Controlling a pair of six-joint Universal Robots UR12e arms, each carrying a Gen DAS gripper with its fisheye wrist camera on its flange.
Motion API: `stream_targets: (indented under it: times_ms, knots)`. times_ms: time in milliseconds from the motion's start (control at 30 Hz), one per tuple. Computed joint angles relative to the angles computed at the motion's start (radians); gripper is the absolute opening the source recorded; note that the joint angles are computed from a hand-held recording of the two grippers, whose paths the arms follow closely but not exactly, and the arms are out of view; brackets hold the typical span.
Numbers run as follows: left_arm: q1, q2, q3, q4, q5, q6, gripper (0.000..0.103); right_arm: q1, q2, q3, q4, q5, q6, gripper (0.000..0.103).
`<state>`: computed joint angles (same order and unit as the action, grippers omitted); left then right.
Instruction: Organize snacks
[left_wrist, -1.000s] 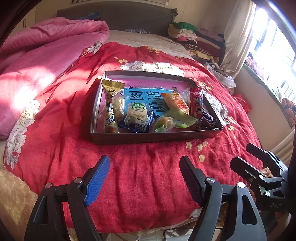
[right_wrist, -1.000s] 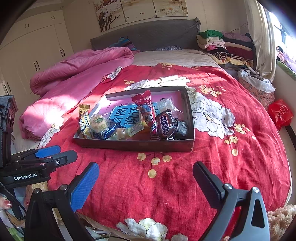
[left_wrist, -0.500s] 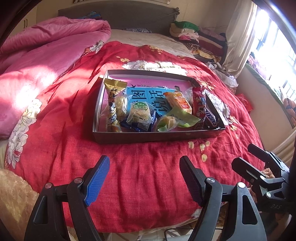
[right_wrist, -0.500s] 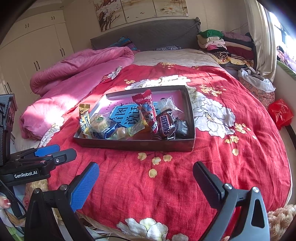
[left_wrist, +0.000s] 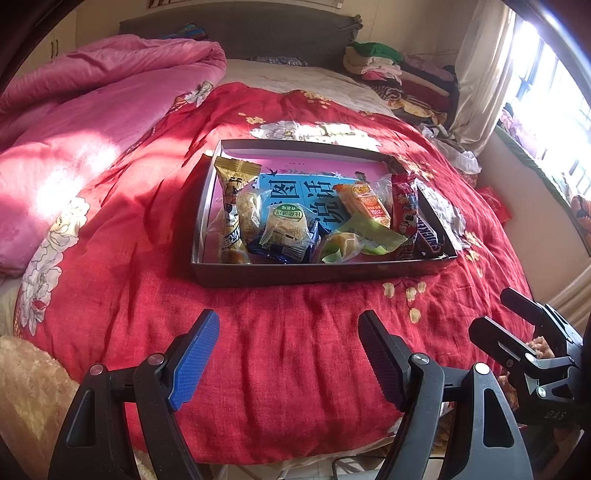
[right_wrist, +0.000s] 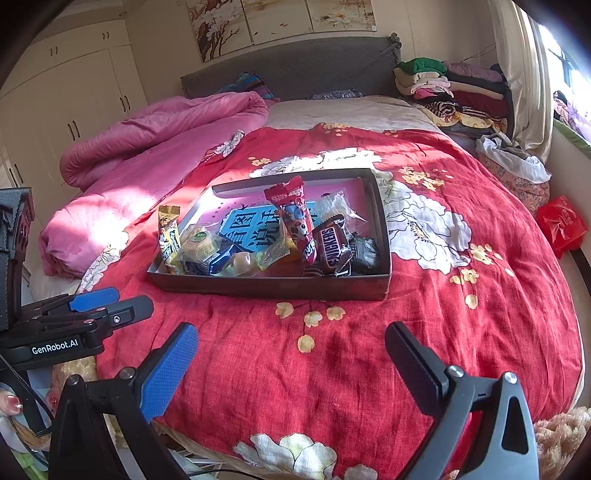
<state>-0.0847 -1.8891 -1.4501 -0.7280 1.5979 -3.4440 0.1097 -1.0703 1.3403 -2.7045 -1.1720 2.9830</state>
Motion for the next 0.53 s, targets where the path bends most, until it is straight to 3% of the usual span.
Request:
stream_targets:
  times_ms: [300,400,533]
  knots:
    - [0.001,-0.001,0.006,-0.007,0.004,-0.019,0.079,0.002,0.001,0.000,-0.004,-0.010,-0.002,0.102]
    - [0.011,0.000,0.001,-0.006,-0.022,-0.052,0.079,0.002,0.003,-0.001,-0.009,-0.015,-0.003,0.102]
    - [0.026,0.002,-0.009,0.037,0.013,-0.110,0.079,-0.002,0.015,-0.016,-0.005,-0.023,0.011,0.102]
